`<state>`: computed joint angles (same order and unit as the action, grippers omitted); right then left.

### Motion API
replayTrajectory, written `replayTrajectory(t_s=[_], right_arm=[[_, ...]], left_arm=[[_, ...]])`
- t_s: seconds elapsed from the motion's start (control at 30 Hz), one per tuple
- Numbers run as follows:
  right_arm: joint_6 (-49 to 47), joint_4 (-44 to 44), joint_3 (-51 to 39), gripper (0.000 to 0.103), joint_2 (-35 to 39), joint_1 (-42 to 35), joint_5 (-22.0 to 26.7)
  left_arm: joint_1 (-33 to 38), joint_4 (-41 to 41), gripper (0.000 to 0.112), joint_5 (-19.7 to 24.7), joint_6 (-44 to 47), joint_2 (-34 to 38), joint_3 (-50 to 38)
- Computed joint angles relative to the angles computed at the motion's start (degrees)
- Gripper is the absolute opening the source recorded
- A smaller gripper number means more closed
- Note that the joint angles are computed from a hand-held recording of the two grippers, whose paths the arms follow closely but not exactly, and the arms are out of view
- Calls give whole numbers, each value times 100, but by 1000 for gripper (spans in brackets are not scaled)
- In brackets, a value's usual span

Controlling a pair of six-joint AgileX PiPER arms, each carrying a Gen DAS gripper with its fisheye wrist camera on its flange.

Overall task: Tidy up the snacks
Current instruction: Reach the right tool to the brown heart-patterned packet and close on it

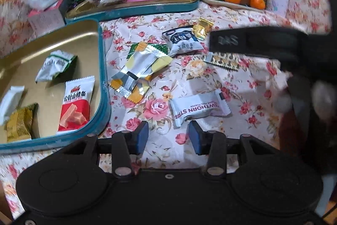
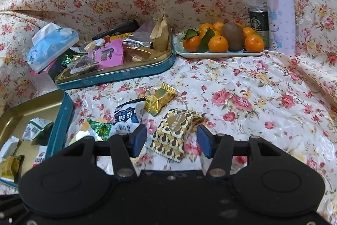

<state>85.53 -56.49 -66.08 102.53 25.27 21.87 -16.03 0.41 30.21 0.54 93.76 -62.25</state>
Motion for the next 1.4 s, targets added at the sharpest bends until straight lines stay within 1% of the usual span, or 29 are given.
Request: replayTrajectory(t_s=[0.03, 0.1, 0.2, 0.27, 0.33, 0.4, 0.43, 0.47, 0.57, 0.67, 0.7, 0.73, 0.83, 0.93, 0.97, 1.0, 1.03, 1.07, 1.1, 1.13, 1.17, 1.2, 1.23, 1.27, 1.33, 1.37, 1.4], right_arm=[[-124, 116, -74, 56, 67, -15, 3], [-368, 333, -218, 56, 186, -26, 68], [-613, 506, -378, 56, 347, -41, 136], [-706, 556, -414, 56, 402, -50, 146], [-787, 525, -458, 56, 436, -37, 194], [-889, 526, -472, 55, 441, -31, 234], [-851, 445, -467, 53, 444, -18, 286], [-792, 348, -437, 49, 436, -15, 316], [-590, 97, -253, 44, 325, -50, 375], [-339, -124, 74, 43, 95, -115, 505], [-235, -198, 227, 41, -14, -162, 500], [-108, -304, 385, 41, -123, -216, 459], [0, -319, 642, 42, -315, -280, 650], [690, -889, 909, 44, -479, -259, 675], [897, -1098, 928, 51, -476, -239, 704], [989, -1218, 890, 60, -439, -224, 736], [1132, -1389, 838, 64, -370, -225, 749], [1233, -1508, 756, 67, -277, -244, 744], [1207, -1505, 643, 67, -182, -278, 715], [1183, -1494, 543, 69, -86, -333, 632], [1106, -1418, 426, 75, 26, -396, 551], [978, -1285, 292, 75, 157, -441, 537], [832, -1129, 171, 74, 260, -451, 578], [888, -1185, 106, 74, 359, -446, 626], [1286, -1730, 112, 68, 477, -346, 827], [1450, -1963, 174, 57, 471, -335, 812], [1670, -2206, 270, 44, 428, -342, 746]], left_arm=[[-27, 67, 51, -28, -83, -12, 27], [98, -295, 51, 46, 137, 27, -42], [244, -780, 57, 263, 587, 110, -209], [164, -647, 59, 249, 523, 120, -201], [8, -298, 61, 118, 220, 98, -109], [-24, -220, 61, 69, 86, 86, -73], [-17, -244, 61, 85, 100, 91, -85], [-2, -280, 61, 103, 135, 96, -100], [11, -294, 61, 126, 170, 104, -118], [21, -316, 61, 108, 197, 98, -101], [19, -310, 61, 96, 193, 100, -94], [21, -313, 61, 87, 195, 108, -95], [0, -255, 61, 91, 125, 116, -103], [-35, -153, 62, 121, 1, 140, -140], [-47, -119, 62, 136, -37, 147, -153], [-56, -95, 62, 152, -70, 157, -169], [-59, -80, 62, 166, -88, 168, -184], [-73, -45, 62, 191, -134, 183, -211], [-73, -35, 62, 202, -145, 188, -218], [-88, 7, 62, 215, -196, 199, -234], [-105, 49, 62, 221, -250, 205, -243], [-123, 103, 63, 223, -318, 209, -247], [-143, 162, 63, 225, -390, 207, -245], [-161, 219, 63, 230, -466, 208, -247], [-189, 305, 63, 208, -605, 202, -235], [-204, 352, 63, 187, -650, 199, -226], [-237, 431, 62, 145, -717, 193, -211]])
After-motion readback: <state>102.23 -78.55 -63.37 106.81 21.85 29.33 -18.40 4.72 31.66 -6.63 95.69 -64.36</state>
